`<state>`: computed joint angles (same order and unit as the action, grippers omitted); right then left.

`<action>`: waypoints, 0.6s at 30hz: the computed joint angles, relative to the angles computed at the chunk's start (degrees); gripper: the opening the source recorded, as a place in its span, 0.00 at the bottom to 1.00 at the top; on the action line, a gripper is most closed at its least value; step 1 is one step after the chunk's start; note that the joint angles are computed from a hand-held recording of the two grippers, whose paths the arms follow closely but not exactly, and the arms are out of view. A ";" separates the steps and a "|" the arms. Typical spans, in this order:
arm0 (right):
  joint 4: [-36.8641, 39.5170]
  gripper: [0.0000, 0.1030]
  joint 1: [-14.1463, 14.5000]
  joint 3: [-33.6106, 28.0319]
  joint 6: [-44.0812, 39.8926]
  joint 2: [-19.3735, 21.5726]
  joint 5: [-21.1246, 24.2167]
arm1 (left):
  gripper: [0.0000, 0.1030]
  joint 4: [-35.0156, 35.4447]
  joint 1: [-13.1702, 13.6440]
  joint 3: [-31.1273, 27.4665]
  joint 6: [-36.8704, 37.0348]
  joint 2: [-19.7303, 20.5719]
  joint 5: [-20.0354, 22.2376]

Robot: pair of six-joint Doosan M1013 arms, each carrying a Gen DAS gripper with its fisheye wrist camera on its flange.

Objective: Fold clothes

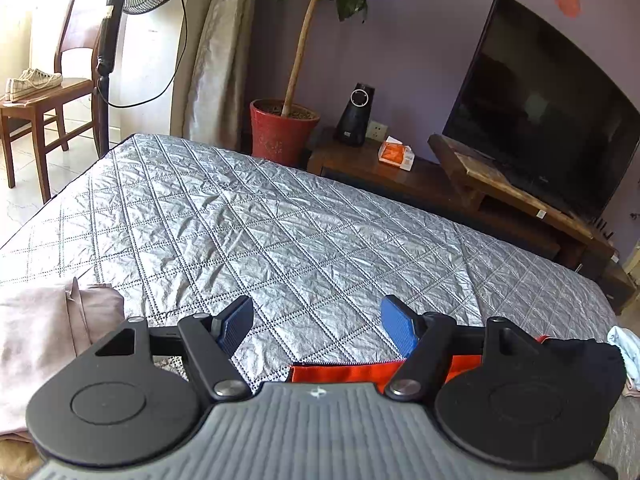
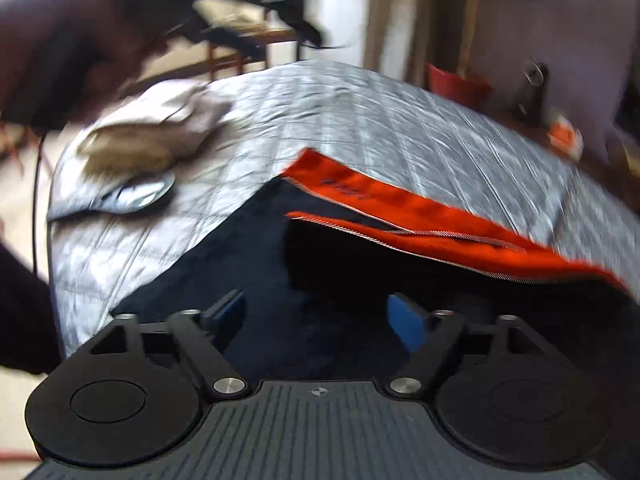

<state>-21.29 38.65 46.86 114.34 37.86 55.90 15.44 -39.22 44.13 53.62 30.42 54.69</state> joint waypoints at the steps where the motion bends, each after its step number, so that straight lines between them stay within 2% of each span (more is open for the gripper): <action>1: 0.26 0.78 0.08 -1.00 -0.61 0.71 0.25 | 0.65 -0.07 0.00 -0.06 0.14 0.06 0.08; 3: 2.85 0.78 -0.35 -2.57 -0.91 1.89 -0.73 | 0.65 -0.10 -0.01 0.09 0.49 0.04 -0.29; 5: 0.96 0.78 -0.38 -4.62 0.74 3.53 -0.05 | 0.65 -0.45 -0.02 0.04 0.83 0.08 -0.42; 7: -0.76 0.73 -0.67 -6.75 4.44 5.07 1.54 | 0.65 -0.57 0.01 0.17 1.01 0.00 -0.64; 8: -1.24 0.57 -0.85 -7.72 6.19 5.70 2.55 | 0.65 -0.56 0.06 0.26 0.92 -0.06 -0.81; 10: -1.90 0.32 -1.14 -9.64 9.31 6.51 4.65 | 0.65 -0.42 0.23 0.53 0.52 -0.24 -1.09; 11: -2.59 0.14 -1.17 -9.24 10.86 6.15 3.59 | 0.65 -0.31 0.32 0.70 0.28 -0.34 -1.21; 14: -5.09 0.14 -1.39 -6.79 16.73 4.30 -1.82 | 0.65 0.22 0.52 1.28 -0.46 -0.72 -1.52; 18: -5.28 0.14 -2.61 -6.67 24.28 3.42 -8.60 | 0.65 1.05 0.73 2.06 -1.75 -1.28 -1.89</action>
<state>-26.57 36.05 40.19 138.62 41.27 47.29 16.49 -38.49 46.20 51.87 29.15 52.80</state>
